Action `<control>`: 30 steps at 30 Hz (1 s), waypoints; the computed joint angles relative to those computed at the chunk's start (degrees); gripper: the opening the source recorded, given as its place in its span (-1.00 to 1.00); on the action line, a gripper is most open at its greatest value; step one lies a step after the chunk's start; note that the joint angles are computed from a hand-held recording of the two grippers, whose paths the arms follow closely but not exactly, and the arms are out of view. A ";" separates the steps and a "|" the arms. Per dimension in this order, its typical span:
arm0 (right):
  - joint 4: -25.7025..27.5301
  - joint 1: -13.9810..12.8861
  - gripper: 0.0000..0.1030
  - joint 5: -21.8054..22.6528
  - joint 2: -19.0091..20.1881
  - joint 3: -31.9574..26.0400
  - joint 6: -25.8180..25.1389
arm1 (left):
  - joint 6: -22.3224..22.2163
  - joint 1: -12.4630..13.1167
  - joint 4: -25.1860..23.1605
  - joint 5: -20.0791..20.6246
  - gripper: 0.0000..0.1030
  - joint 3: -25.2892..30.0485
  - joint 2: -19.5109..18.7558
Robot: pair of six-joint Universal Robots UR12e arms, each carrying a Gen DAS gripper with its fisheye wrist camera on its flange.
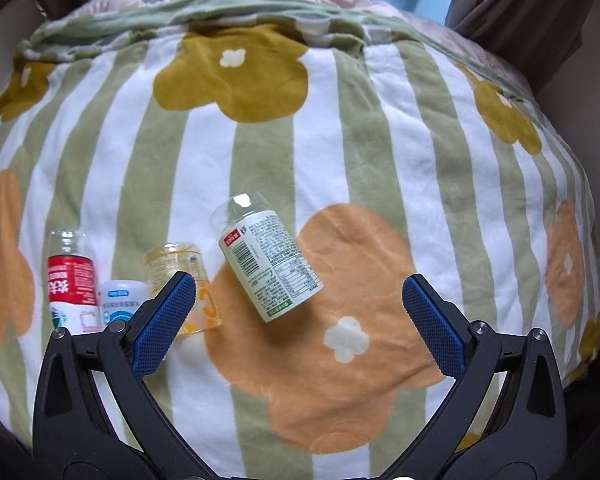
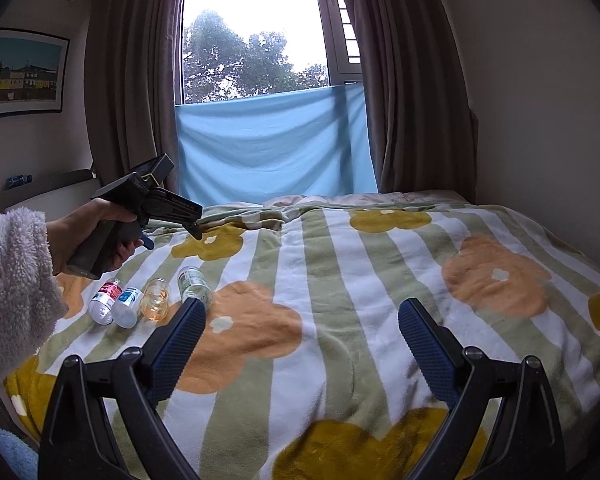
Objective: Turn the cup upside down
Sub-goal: 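Reach the left tool to the lying clear cup and close on it, then lift and rotate the cup with the left tool, set it standing, open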
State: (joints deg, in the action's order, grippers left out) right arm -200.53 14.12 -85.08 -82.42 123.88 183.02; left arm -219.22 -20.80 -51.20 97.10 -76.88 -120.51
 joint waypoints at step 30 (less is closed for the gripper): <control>-5.88 -3.13 0.87 7.87 4.16 1.45 1.91 | -2.39 2.31 -21.02 -5.14 0.31 13.96 -11.51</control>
State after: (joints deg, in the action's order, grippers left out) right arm -206.41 10.99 -77.21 -78.26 125.33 184.93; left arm -221.60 -18.48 -72.22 91.96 -62.92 -132.02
